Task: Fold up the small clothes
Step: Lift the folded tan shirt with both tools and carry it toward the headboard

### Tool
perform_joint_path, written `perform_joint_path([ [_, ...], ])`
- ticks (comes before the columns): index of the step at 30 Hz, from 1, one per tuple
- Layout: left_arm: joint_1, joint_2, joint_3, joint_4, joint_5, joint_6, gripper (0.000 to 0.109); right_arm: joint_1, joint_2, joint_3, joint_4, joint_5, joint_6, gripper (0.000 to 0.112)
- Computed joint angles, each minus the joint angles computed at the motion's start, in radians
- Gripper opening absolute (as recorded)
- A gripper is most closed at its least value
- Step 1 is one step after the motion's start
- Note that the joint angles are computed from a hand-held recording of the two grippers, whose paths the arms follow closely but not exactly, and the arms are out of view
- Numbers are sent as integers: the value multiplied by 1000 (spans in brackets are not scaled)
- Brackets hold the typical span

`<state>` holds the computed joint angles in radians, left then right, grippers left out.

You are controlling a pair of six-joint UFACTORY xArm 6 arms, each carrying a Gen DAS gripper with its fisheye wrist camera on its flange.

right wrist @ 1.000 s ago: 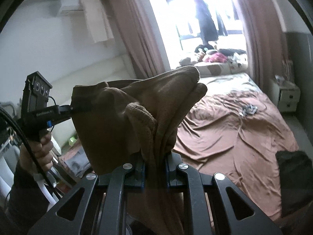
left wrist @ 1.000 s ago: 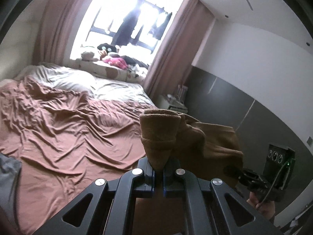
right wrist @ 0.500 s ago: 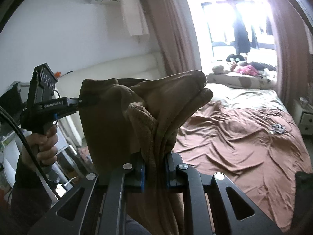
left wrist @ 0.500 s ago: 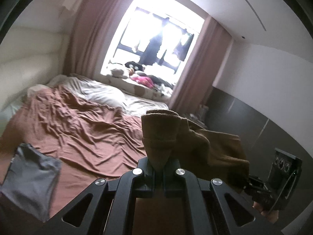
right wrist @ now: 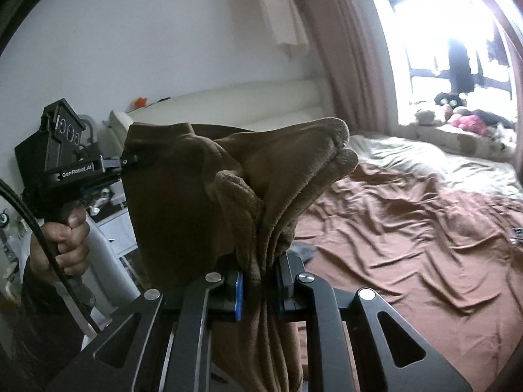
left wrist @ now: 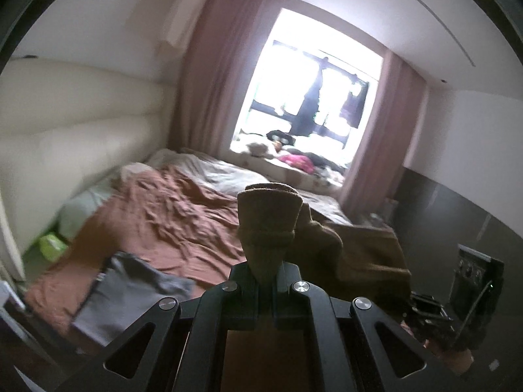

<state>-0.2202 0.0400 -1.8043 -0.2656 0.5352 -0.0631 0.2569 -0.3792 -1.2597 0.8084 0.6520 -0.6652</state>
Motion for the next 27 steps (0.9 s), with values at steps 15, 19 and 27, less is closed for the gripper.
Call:
perform_joint_path([
  [15, 222, 0, 153, -145, -165, 236, 5, 29, 367, -262, 123, 89, -220, 11],
  [19, 265, 27, 141, -158, -155, 251, 5, 20, 476, -364, 139, 149, -253, 11],
  [27, 317, 90, 111, -158, -144, 238, 5, -18, 673, -562, 159, 268, -278, 11],
])
